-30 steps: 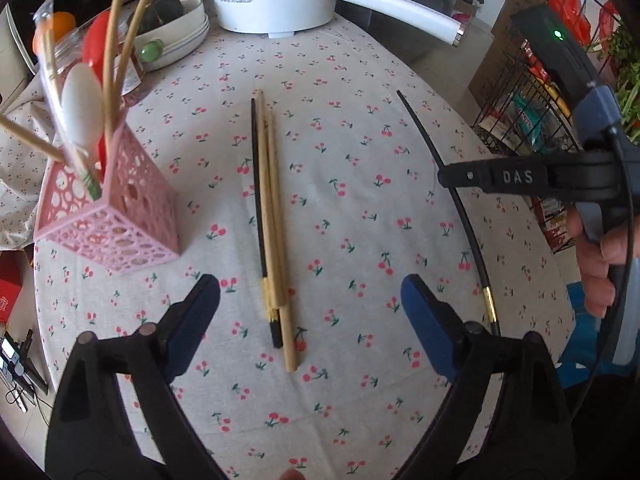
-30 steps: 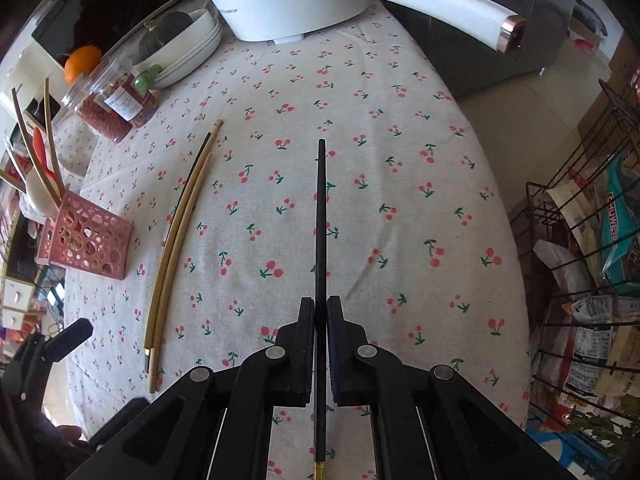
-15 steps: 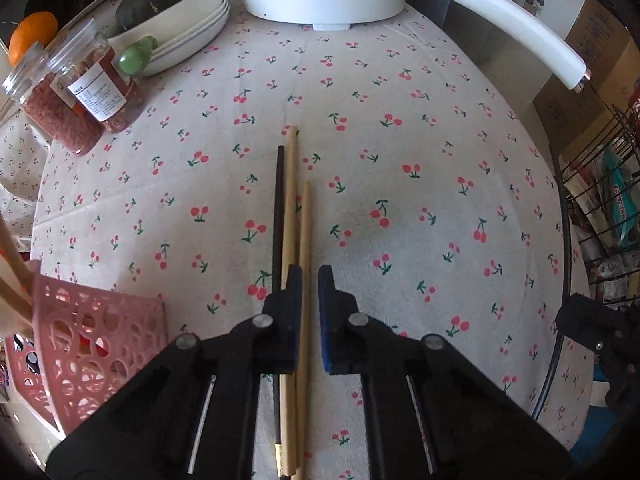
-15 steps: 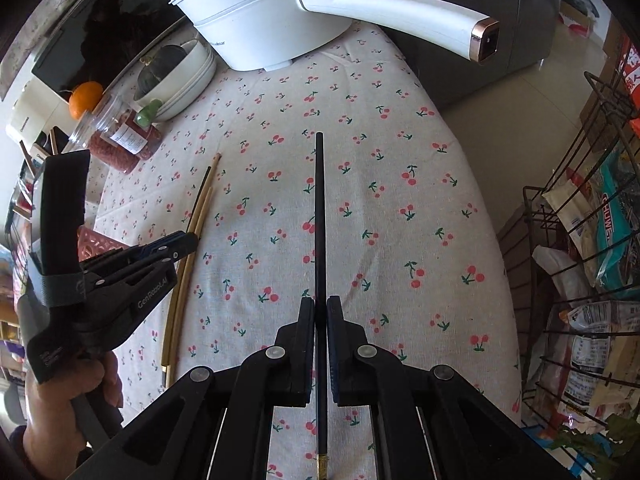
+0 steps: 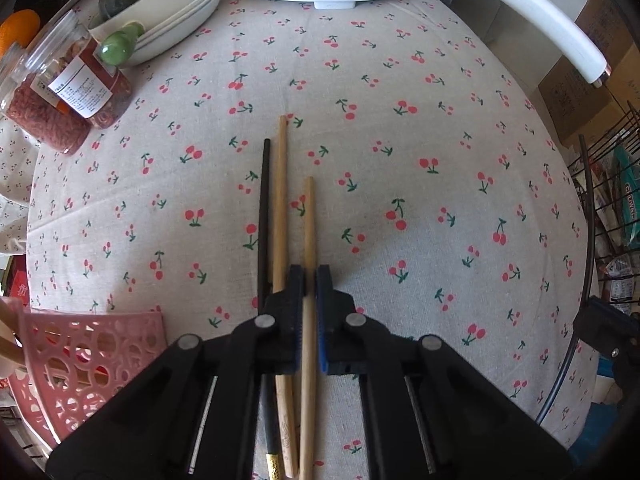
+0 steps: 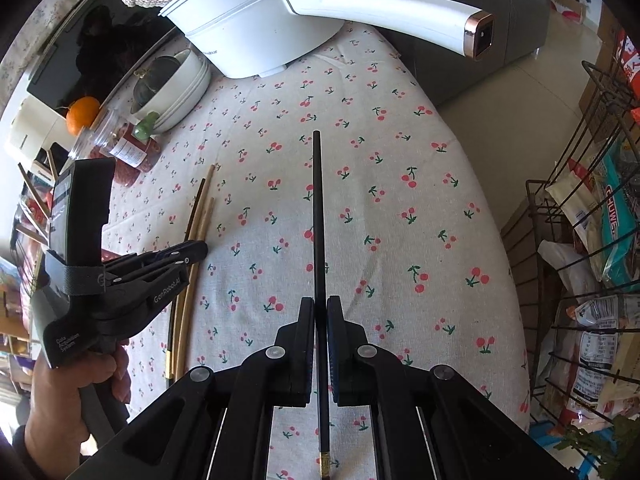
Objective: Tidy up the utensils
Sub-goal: 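Lift both chopsticks and lower them into the pink basket with both tools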
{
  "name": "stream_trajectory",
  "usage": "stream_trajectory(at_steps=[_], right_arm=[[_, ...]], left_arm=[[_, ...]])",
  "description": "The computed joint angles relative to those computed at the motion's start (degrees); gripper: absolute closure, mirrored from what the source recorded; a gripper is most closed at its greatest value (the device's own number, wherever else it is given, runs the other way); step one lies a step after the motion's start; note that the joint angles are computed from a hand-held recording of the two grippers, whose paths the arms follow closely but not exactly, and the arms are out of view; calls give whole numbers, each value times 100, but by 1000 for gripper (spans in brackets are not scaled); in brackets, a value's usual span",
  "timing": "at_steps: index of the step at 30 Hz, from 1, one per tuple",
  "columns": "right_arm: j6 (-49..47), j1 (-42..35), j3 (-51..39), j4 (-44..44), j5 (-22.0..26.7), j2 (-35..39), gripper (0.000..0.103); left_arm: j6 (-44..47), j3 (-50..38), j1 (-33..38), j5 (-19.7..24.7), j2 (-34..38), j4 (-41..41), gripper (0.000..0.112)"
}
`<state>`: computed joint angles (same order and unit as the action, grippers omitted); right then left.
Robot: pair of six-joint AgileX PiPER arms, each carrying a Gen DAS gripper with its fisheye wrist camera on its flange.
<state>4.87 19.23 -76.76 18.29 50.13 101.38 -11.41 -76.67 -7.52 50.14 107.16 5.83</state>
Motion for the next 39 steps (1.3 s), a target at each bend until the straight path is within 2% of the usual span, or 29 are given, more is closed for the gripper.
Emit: stream_trajectory(at_steps=[3, 7, 14, 19, 25, 29, 32, 34, 39], right_arm=[[-4, 60, 85, 76, -80, -210, 97], [15, 138, 254, 134, -200, -548, 97], [285, 454, 436, -32, -333, -1085, 97], [767, 898, 477, -433, -471, -1413, 97], [1388, 1481, 574, -1026, -639, -1655, 97], [1632, 1756, 637, -1199, -743, -1794, 97], [1815, 1947, 628, -1384, -801, -1865, 97], [1971, 2076, 579, -1535, -816, -1873, 97], [2219, 2319, 417, -1846, -880, -1898, 97]], left_arm=[[115, 373, 129, -330, -289, -197, 105], [452, 1064, 159, -752, -1068, -506, 105], [1427, 1904, 241, -787, -2655, -1266, 105], [2181, 2136, 548, -512, -3562, -1661, 105], [3858, 2489, 1833, 81, -4525, -2930, 105], [5187, 2680, 3026, 658, -4778, -4036, 105], [6014, 2960, 3785, 832, -4930, -4663, 105], [6235, 2941, 4124, 1011, -4836, -4884, 105], [6809, 2605, 5128, 1844, -4714, -5616, 105]])
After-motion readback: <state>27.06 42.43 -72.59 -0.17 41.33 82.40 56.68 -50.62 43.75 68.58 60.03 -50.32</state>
